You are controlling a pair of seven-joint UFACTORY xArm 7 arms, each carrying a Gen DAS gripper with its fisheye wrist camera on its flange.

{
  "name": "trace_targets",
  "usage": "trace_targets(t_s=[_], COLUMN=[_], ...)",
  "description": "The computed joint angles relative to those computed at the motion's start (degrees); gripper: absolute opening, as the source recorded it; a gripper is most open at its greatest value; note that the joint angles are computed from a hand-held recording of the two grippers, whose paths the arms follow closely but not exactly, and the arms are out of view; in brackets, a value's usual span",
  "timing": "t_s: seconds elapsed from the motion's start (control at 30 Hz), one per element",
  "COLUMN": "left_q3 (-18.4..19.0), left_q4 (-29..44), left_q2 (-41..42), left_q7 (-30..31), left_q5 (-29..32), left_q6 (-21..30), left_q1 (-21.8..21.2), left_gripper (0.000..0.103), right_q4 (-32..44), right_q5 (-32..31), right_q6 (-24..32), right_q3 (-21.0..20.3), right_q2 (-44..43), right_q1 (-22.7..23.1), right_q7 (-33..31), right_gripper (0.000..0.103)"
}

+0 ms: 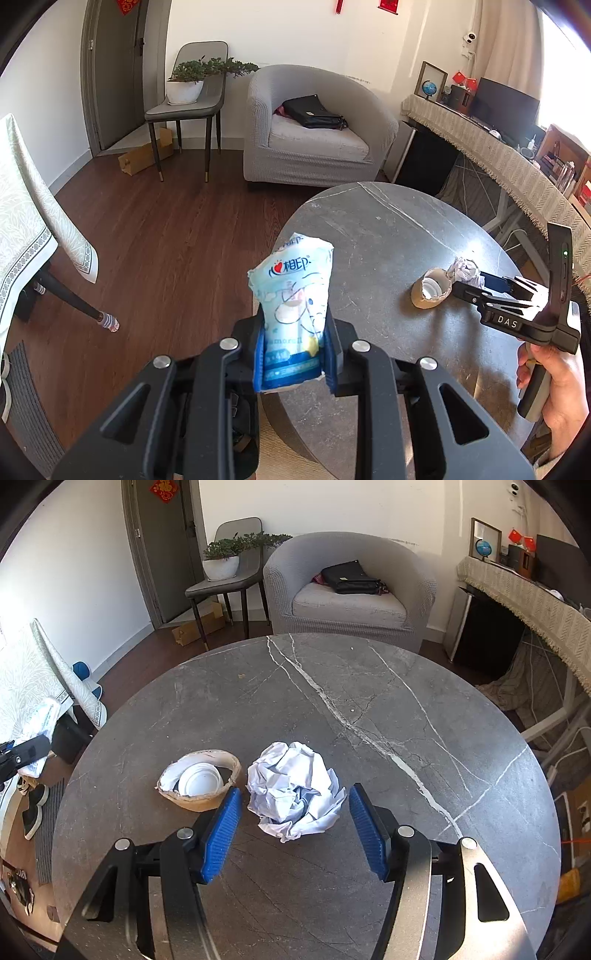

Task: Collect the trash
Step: 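Lift the tissue pack with the left gripper while the right gripper grasps the crumpled paper ball, then carry the tissue pack and paper ball over the green bin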

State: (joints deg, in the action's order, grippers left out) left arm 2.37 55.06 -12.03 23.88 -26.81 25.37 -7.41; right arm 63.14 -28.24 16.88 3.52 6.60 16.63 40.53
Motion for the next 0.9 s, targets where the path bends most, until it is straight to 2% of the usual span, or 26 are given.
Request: trace_targets(t_s=[0.07, 0.1, 0.23, 0.47, 0.63, 0.9], left_q3=[0.8, 1.1, 2.3, 2.7, 3.8, 4.9], left_q4=[-0.2, -0.3, -0.2, -1.8, -3.1, -5.4], left_q2=[-0.4, -0.6, -0.7, -1.1, -1.0, 0.3], left_q7=[1.1, 1.6, 3.3, 4.4, 6.5, 10.1], left_q5=[-1.0, -1.4, -3.2, -1.4, -1.0, -1.0], left_q6=[0.3, 0.5, 1.4, 1.3, 2.2, 4.5], left_q1=[0.1, 0.2, 0.9, 3.4, 4.5, 7.1], left_gripper=[0.026, 0.026, 0.027, 0.027, 0.027, 0.027], right_q4=[0.0, 0.1, 0.9, 2.2, 3.9, 8.6], right_q5=[0.6, -1.3, -8.2, -8.1, -3.8, 1.4], right_q6=[-0.2, 0.0, 2.4, 2.4, 0.6, 0.8], right_q3=[0.1, -0.3, -0.7, 1.9, 4.2, 6.0], right_q2=[0.2, 0.0, -1.0, -2.7, -2.4, 1.5], right_q1=[0.0, 0.5, 1.6, 1.6, 3.1, 8.4], right_q7=[-0.4, 1.0, 6.5, 5.6, 1.0, -5.9], right_gripper=[0.05, 0.048, 0.047, 0.047, 0.047, 0.047])
